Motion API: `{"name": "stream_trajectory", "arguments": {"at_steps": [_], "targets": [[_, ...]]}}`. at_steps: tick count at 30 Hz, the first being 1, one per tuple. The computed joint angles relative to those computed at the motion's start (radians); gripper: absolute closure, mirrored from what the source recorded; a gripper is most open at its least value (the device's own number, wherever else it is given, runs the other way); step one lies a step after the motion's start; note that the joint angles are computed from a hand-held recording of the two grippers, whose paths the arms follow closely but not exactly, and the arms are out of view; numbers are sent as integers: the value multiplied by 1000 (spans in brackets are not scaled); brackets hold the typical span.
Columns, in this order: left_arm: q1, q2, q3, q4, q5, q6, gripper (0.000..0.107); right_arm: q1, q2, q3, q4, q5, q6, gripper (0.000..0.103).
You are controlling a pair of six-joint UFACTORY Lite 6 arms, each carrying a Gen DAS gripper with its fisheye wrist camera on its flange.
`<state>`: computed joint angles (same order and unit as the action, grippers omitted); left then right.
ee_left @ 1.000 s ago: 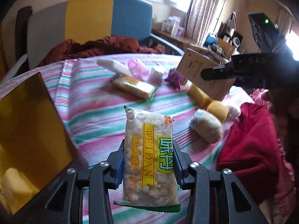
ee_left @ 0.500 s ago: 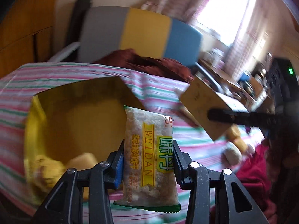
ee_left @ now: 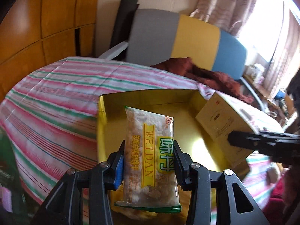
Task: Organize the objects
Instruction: 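Carry snack bag and white box into the gold tray and release both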
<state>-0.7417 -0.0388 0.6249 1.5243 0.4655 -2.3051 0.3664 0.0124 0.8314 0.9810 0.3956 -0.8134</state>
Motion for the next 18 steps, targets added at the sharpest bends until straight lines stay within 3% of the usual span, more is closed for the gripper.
{"name": "stream_trajectory", "arguments": {"at_steps": [2, 4, 6, 14, 18], "targets": [[39, 9, -19, 20, -23, -28, 47, 43, 65, 54, 36, -30, -6, 51], [48, -23, -69, 43, -16, -98, 39, 61, 117, 91, 101, -16, -49, 45], [38, -71, -123, 44, 2, -142, 39, 72, 131, 93, 132, -4, -71, 34], [-183, -186, -240, -166, 189, -152, 38, 102, 58, -29, 137, -14, -83, 34], [-270, -197, -225, -250, 268, -131, 33, 95, -18, -105, 141, -29, -94, 32]]}}
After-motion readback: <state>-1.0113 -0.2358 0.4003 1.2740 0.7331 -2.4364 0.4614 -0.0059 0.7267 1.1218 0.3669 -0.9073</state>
